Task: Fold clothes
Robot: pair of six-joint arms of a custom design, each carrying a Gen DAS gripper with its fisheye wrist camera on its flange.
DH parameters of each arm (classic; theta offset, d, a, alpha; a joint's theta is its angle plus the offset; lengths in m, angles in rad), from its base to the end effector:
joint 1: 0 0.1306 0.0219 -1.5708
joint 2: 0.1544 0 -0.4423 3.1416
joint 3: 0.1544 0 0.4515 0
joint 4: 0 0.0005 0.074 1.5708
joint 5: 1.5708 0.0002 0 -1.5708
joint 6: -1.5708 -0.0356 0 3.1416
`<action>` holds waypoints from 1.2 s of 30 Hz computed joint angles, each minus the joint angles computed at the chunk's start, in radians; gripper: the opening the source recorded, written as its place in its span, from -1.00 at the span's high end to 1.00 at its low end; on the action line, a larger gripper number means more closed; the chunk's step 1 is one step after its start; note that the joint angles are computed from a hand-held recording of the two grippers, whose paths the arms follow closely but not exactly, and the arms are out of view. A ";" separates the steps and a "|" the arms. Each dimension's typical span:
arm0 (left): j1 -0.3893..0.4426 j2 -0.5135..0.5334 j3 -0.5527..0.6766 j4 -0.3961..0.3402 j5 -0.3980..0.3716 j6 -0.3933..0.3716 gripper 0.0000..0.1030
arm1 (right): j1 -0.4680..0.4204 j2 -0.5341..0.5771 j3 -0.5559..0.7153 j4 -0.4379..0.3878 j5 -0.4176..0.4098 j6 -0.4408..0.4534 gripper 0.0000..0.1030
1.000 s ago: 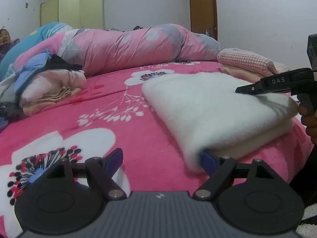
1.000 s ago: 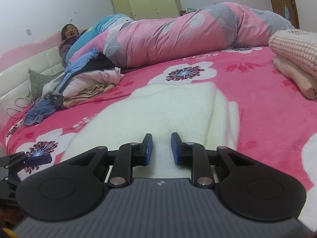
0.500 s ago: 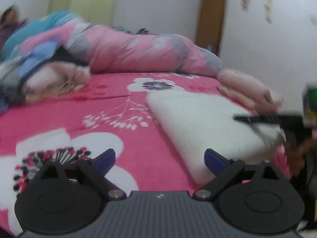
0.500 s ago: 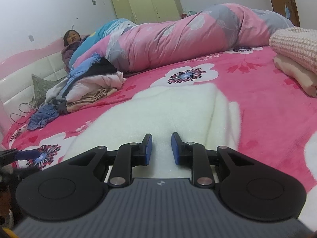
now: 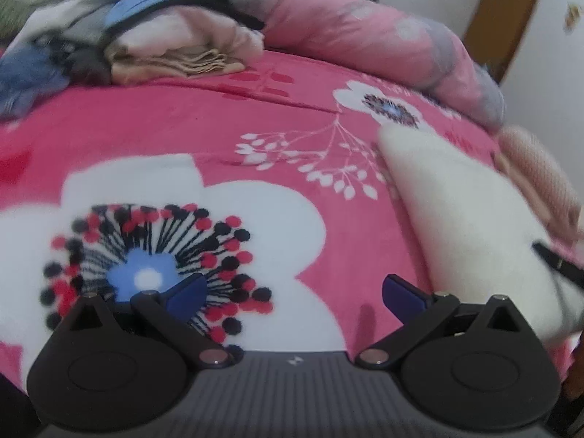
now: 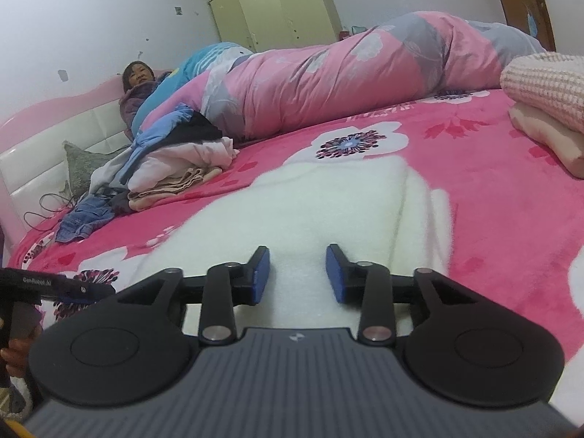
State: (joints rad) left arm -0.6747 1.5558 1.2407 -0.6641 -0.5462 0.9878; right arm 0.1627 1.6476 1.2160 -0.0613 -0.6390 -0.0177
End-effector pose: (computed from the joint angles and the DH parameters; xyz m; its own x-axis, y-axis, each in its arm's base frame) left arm 0.4569 -0.3424 0.3419 -0.6136 -0.4227 -0.6670 -0.3718 0.8998 -0.2282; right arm 0.6120 0.1215 0.3235 -0.4783 -0.0641 -0.8758 -0.6401 0.7082 0.2977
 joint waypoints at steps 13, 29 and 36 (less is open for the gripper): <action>-0.005 0.014 0.018 -0.024 -0.017 -0.001 -1.00 | 0.008 -0.004 0.002 -0.011 0.003 0.021 -0.04; -0.085 0.095 0.135 0.198 -0.195 -0.351 -0.91 | 0.009 -0.055 -0.031 0.054 0.086 -0.051 0.05; -0.130 0.146 0.142 0.282 -0.238 -0.463 -0.55 | 0.001 -0.075 -0.049 0.057 0.137 -0.030 0.12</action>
